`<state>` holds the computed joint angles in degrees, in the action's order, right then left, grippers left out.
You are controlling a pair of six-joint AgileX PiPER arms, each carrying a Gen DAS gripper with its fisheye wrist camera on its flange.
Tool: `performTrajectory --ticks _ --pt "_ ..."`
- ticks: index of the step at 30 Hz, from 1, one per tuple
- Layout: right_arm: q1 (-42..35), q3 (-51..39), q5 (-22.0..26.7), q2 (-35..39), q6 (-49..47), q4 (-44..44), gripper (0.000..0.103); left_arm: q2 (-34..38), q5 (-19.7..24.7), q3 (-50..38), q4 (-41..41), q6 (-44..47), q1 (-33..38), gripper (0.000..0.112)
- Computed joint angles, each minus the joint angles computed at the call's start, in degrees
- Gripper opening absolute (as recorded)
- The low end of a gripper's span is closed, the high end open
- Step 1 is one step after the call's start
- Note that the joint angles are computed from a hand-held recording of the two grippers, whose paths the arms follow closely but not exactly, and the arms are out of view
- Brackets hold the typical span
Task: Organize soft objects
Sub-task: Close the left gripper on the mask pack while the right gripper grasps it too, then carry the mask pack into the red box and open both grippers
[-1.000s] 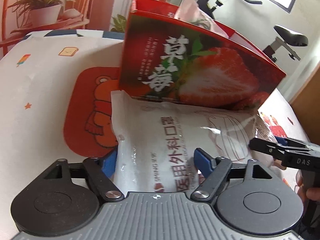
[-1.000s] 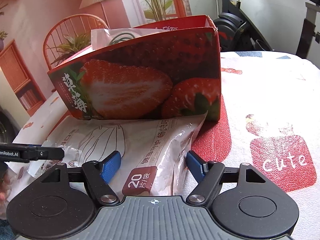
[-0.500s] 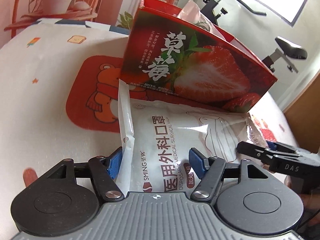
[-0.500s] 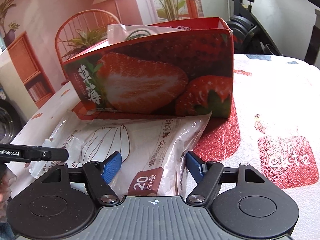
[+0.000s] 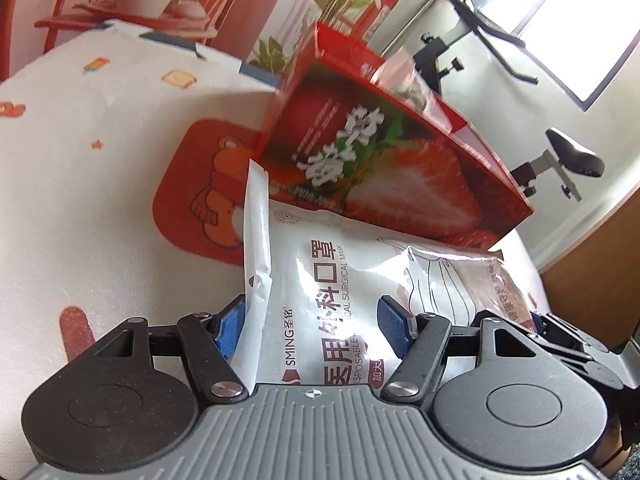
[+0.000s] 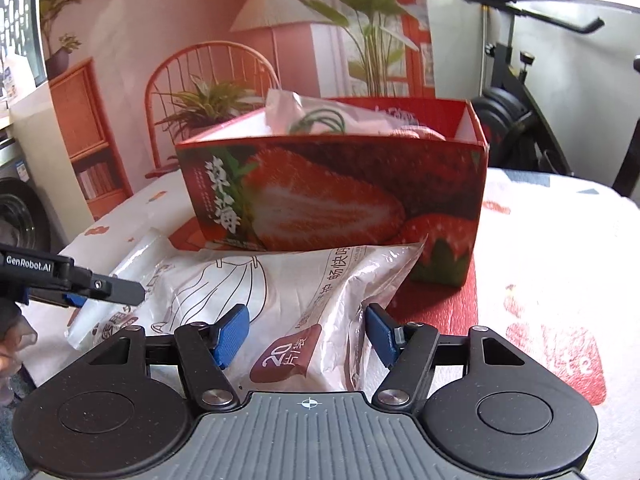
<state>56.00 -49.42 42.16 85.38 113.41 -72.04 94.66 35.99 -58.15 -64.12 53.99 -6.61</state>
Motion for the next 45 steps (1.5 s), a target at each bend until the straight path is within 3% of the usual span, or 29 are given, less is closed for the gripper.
performTrajectory --ticks 7,13,21,29,34,38,45 --pt "0.57 -2.52 3.60 -3.18 -5.11 0.07 0.061 -3.54 1.03 -2.30 -3.18 4.84 0.05 0.070" --pt "-4.02 -5.55 3.95 -7.22 -11.27 -0.03 0.060 -0.95 3.04 -13.65 -1.00 2.23 -2.27 0.070" --pt "-18.50 -12.10 -3.48 -8.14 -26.24 8.16 0.060 11.29 2.05 -34.73 11.88 -11.68 -10.09 0.069" --pt "-30.87 -19.93 -10.58 0.89 -40.40 19.45 0.060 22.00 2.16 -48.75 20.54 -19.30 -12.02 0.067" --pt "-34.93 -25.63 -11.10 7.17 -49.86 28.64 0.059 30.26 6.32 -62.24 33.34 -29.10 -13.86 0.067" --pt "-34.52 -31.09 -8.80 11.83 -54.87 31.11 0.059 32.85 6.63 -67.14 42.27 -31.51 -15.28 0.067" --pt "-34.14 -45.59 0.10 21.34 -70.76 40.94 0.056 33.83 6.91 -69.74 45.24 -32.55 -14.72 0.067"
